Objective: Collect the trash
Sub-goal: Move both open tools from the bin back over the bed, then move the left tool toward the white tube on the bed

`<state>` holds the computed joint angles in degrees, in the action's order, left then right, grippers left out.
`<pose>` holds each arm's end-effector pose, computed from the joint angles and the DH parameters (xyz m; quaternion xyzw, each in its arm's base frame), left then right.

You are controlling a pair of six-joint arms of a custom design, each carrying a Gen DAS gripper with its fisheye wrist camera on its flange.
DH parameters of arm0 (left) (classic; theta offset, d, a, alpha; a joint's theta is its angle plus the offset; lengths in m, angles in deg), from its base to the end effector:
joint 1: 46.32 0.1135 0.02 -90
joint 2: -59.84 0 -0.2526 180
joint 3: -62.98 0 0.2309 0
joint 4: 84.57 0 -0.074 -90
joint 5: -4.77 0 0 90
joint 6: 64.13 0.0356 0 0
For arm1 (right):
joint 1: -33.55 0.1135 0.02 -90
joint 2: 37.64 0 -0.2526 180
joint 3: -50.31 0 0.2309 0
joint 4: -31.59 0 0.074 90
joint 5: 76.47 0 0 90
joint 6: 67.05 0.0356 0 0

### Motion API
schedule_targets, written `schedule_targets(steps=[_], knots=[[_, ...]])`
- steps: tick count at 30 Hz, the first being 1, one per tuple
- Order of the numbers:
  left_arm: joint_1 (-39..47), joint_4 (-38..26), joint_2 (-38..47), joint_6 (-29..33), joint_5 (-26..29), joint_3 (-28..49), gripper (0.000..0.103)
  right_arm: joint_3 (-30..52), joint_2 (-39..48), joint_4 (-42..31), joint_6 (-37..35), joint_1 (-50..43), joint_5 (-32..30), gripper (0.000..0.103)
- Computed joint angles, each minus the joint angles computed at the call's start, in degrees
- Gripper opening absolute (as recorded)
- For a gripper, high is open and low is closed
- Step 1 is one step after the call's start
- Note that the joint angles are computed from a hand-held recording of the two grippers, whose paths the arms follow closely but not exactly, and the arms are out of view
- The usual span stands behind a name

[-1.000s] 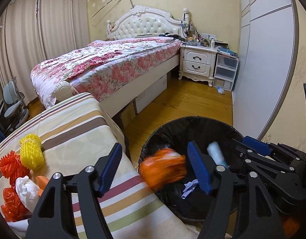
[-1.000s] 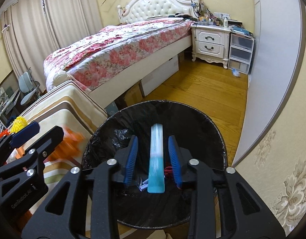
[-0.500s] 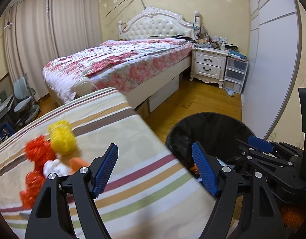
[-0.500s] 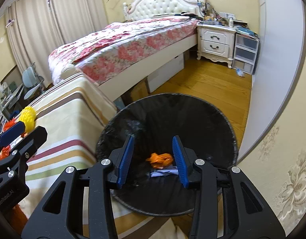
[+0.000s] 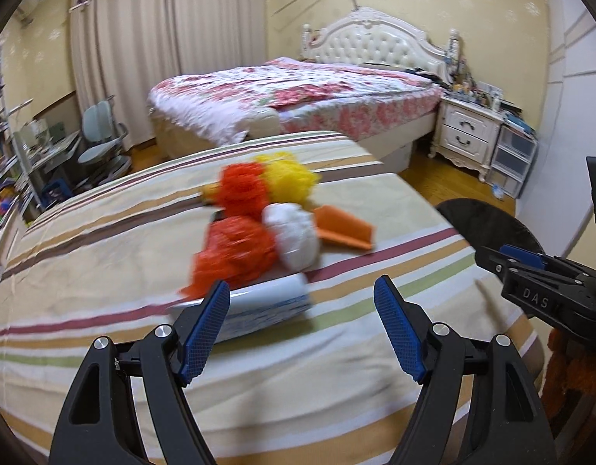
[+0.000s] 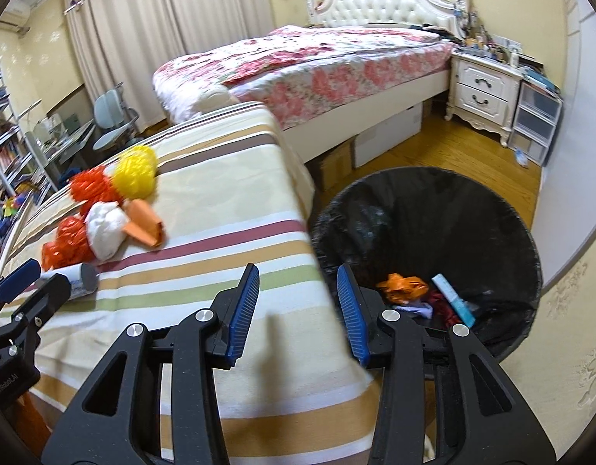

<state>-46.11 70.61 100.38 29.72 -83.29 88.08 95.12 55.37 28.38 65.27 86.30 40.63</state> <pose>0.1342 -0.0007 0.1454 0.0359 0.9065 -0.0005 0.4208 0.1661 0.1916 0.1110 -0.0063 0.9208 0.0877 0.3800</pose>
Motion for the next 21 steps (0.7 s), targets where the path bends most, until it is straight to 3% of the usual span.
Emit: schedule_targets(steps=[6,12,17,21], knots=[[23.6,-6.0,-4.6,10.8,14.0,-0.6,0.075,5.0,4.2,-2.0,0.4,4.6,1.0,0.041],[39.6,-2.4,2.9,18.7,22.1,-0.1,0.075,9.8,8.0,-4.3,0.0,7.5,1.3,0.041],[43.6,7.0,14.9,18.7,22.3,1.8,0.075,12.4,10.0,-6.0,-0.2,8.8,1.4,0.041],[42.3,11.0,22.4,18.0,20.6,3.9,0.075,13.3,10.7,-6.9,-0.2,9.2,1.6,0.041]])
